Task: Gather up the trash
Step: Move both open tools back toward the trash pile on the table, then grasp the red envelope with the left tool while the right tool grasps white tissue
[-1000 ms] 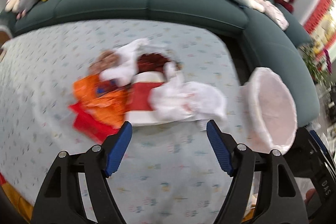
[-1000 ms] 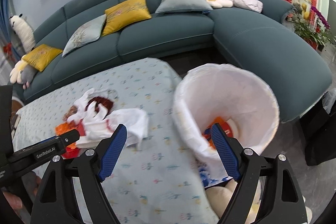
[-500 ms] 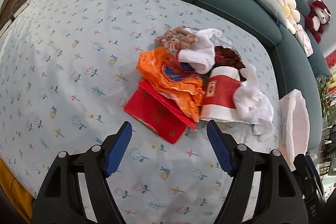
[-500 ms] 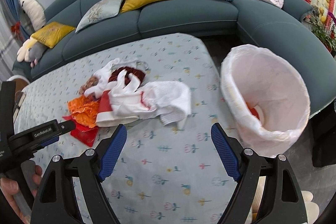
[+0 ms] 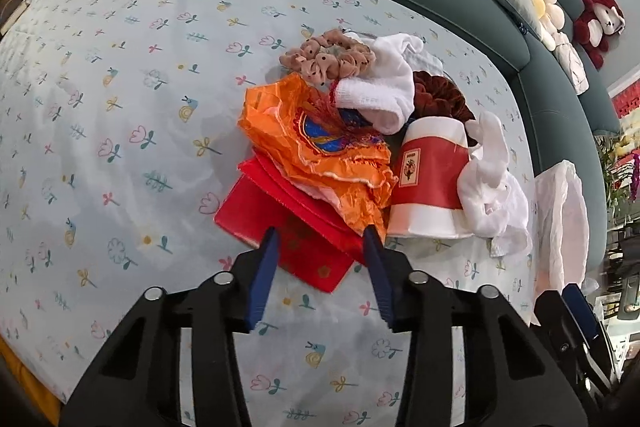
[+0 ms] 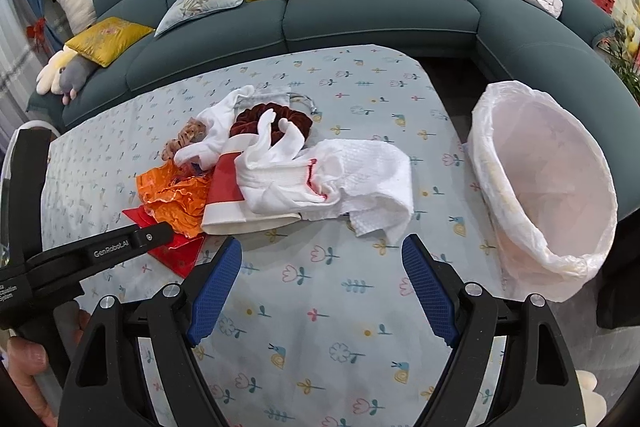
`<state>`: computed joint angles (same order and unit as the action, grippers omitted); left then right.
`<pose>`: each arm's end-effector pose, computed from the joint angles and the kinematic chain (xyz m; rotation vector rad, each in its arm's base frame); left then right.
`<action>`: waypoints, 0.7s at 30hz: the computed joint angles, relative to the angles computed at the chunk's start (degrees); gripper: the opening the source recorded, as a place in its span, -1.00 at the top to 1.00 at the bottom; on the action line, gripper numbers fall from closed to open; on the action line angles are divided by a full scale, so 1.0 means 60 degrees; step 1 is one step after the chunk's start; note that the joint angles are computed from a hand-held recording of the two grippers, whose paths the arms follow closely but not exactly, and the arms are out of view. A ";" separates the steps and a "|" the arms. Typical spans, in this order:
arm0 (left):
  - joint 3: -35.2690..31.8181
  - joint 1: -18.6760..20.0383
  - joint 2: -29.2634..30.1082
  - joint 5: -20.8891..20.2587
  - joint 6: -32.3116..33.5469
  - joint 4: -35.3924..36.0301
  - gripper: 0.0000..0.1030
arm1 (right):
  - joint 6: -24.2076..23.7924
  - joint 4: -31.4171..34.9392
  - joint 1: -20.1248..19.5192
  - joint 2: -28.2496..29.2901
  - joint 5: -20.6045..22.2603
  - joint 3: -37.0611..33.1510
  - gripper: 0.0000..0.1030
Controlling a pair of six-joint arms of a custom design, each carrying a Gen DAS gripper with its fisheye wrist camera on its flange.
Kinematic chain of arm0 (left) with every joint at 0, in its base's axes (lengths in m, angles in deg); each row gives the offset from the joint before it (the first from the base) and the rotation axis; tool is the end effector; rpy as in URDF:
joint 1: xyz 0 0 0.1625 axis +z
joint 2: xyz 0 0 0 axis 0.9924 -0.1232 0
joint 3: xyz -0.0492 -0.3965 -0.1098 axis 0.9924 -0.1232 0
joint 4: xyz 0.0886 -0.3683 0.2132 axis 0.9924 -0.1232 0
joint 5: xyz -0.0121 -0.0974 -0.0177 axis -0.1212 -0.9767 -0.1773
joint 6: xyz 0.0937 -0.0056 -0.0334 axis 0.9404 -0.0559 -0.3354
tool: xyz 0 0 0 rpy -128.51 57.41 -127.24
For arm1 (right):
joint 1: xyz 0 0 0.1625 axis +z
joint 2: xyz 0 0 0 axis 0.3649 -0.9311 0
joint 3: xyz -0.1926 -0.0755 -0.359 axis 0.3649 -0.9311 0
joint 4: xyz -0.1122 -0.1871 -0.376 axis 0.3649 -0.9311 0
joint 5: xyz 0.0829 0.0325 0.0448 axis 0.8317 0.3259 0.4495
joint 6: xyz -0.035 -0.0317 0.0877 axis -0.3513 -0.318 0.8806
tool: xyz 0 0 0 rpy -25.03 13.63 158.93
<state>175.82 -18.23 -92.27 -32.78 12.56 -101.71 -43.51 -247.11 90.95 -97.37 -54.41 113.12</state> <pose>-0.0195 -0.4944 0.1730 -0.0501 2.5592 -0.5272 0.2538 -0.4512 -0.0178 0.1524 -2.3848 0.7351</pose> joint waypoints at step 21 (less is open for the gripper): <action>0.0465 -0.0097 -0.1011 0.0103 0.0300 0.0318 0.99 | -0.0649 0.0824 -0.0289 0.1144 0.0328 -0.1768 -0.48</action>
<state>178.60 -18.81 -98.34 -32.16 14.36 -99.80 -47.40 -242.16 89.22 -90.50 -52.44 102.52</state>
